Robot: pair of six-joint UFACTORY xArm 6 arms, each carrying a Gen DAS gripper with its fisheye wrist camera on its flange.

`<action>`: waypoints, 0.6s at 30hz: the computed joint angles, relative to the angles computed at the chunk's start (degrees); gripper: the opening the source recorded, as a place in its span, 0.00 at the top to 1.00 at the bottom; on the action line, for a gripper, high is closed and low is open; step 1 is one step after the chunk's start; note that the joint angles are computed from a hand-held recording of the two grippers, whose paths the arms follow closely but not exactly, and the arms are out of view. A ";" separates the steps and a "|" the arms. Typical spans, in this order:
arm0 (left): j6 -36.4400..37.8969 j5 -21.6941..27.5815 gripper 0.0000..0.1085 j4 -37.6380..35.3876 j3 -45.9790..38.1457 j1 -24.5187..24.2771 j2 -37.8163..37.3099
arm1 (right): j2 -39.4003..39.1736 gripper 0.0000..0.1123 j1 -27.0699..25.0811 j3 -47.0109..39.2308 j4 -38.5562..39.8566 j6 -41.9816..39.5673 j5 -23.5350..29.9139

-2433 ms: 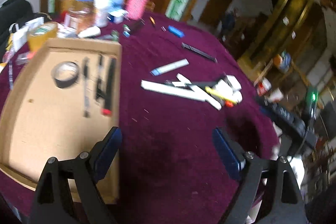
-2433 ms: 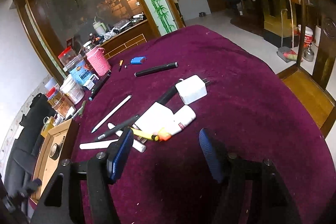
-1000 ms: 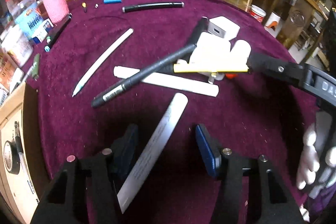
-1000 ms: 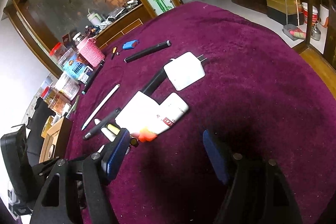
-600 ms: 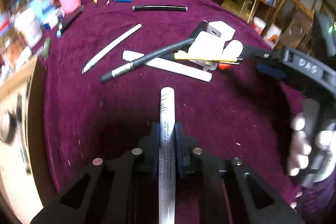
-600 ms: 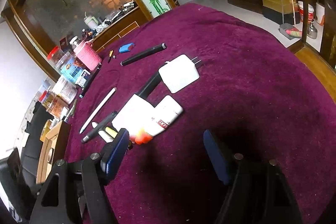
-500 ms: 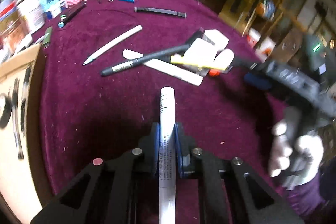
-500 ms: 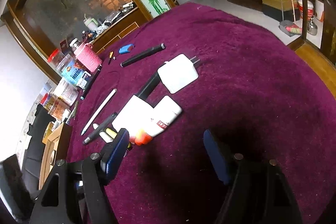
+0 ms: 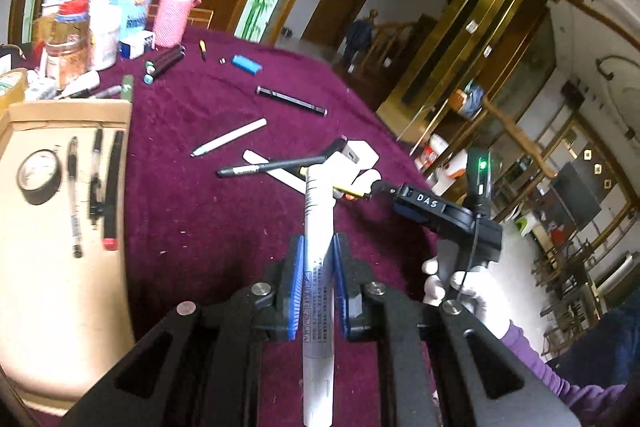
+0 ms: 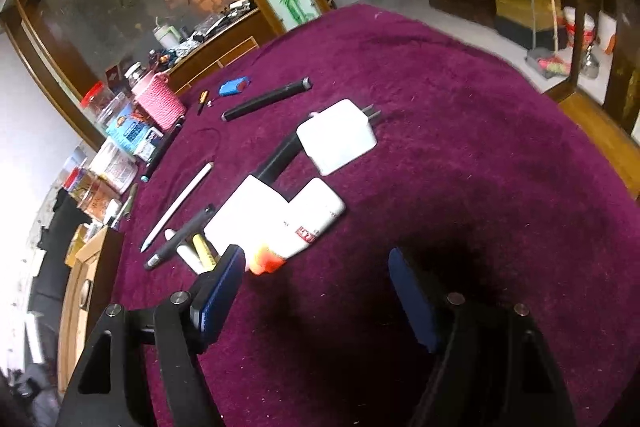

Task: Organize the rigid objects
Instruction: 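Carry the white tube toward the tray with the left tool while the right tool grasps a white blue-tipped pen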

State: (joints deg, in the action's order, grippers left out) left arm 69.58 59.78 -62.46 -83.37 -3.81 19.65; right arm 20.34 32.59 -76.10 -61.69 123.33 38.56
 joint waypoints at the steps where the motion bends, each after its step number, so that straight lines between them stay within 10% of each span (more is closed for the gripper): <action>1: 0.80 0.53 0.87 -0.61 0.28 0.84 -0.36 | 0.41 0.31 1.19 -1.56 0.89 -2.16 3.78; 4: 2.28 1.92 0.87 -1.70 0.28 3.22 -0.50 | 3.64 0.31 4.93 -9.81 2.16 -11.52 14.57; 11: 2.76 4.78 0.87 -4.29 -1.97 8.17 1.57 | 10.66 0.26 0.36 -21.38 16.48 -29.27 -0.09; 18: 2.82 4.38 0.87 -7.12 -3.72 12.74 2.58 | 20.65 0.26 -1.79 -37.63 29.30 -44.90 1.17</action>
State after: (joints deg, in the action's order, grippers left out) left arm 72.40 64.17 -69.58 -87.09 8.93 22.23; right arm 40.98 30.80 -113.74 -32.40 78.43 39.74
